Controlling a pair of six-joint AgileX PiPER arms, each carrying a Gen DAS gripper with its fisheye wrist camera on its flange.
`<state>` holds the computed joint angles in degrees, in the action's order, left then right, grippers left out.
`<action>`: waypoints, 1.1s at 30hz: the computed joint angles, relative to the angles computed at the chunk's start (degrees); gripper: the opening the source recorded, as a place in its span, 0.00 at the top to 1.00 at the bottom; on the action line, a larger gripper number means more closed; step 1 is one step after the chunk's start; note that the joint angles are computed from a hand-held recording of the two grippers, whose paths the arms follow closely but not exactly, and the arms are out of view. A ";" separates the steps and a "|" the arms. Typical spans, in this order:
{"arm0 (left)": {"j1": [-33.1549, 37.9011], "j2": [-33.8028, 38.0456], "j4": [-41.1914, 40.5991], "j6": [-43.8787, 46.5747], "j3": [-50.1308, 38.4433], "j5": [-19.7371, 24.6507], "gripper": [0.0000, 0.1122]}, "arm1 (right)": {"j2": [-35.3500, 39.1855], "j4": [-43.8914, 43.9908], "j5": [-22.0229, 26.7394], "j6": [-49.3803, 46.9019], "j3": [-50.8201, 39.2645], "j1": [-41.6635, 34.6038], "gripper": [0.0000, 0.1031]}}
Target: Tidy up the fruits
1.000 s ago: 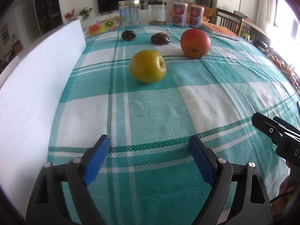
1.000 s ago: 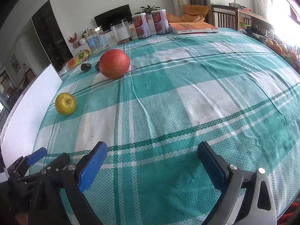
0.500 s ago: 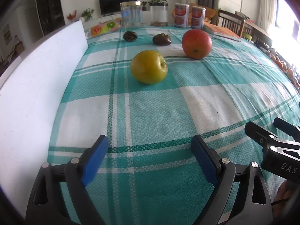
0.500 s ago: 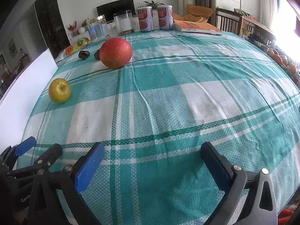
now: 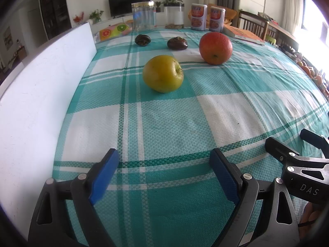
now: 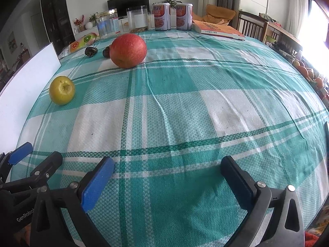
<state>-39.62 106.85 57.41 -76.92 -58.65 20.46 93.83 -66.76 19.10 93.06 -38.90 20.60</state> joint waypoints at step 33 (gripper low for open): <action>0.23 0.09 -0.65 0.58 -0.15 -0.22 0.18 | 0.30 0.22 0.54 -0.07 -0.23 0.44 0.00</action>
